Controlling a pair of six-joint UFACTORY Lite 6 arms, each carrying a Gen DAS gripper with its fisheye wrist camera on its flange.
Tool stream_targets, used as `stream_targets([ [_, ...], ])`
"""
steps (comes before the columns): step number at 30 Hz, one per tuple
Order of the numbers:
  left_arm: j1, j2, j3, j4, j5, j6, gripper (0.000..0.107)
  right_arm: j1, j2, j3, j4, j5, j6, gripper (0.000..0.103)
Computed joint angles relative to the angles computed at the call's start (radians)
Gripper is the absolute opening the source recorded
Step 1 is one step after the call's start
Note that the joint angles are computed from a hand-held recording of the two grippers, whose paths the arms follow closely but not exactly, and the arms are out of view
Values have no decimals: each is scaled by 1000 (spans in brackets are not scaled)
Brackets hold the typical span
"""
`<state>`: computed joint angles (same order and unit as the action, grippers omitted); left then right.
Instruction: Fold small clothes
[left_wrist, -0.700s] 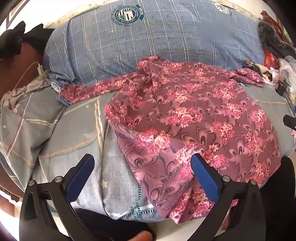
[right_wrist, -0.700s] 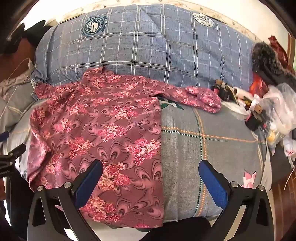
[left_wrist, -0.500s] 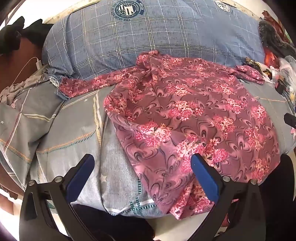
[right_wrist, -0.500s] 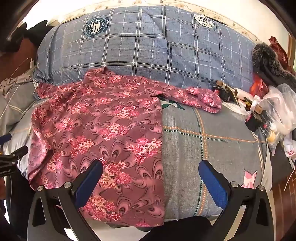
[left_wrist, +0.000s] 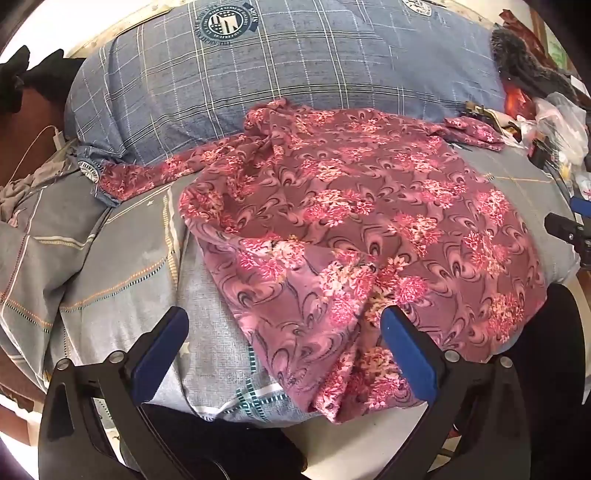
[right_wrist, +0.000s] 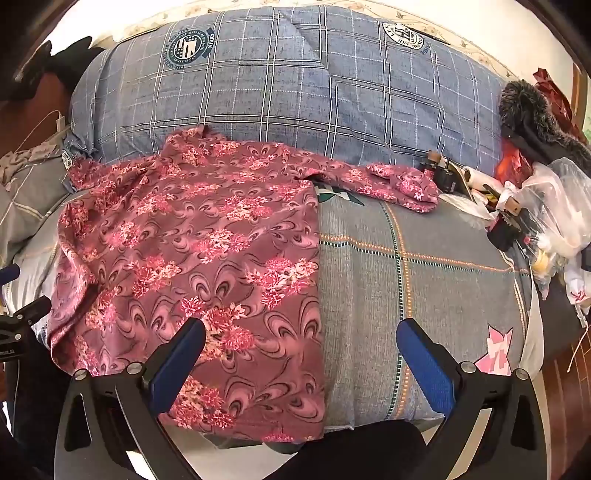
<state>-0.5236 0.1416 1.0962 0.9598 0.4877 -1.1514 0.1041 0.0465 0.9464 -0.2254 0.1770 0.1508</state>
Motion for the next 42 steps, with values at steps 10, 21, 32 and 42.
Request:
stream_targets([
  [10,12,-42,-59,37,-37,-59,103,29,-11,-40,-99,-11,106,103],
  [21,54,-40,-26,3,-35,-19,103,99,23,-17,-366,-11,366,103],
  [32,46,13,26,-26,-38,14,103,81,10,-30,-511,-8,503,103],
  [42,35,63,69,-64,-26,53,103,34,11,-45,-465,-32,467,103],
])
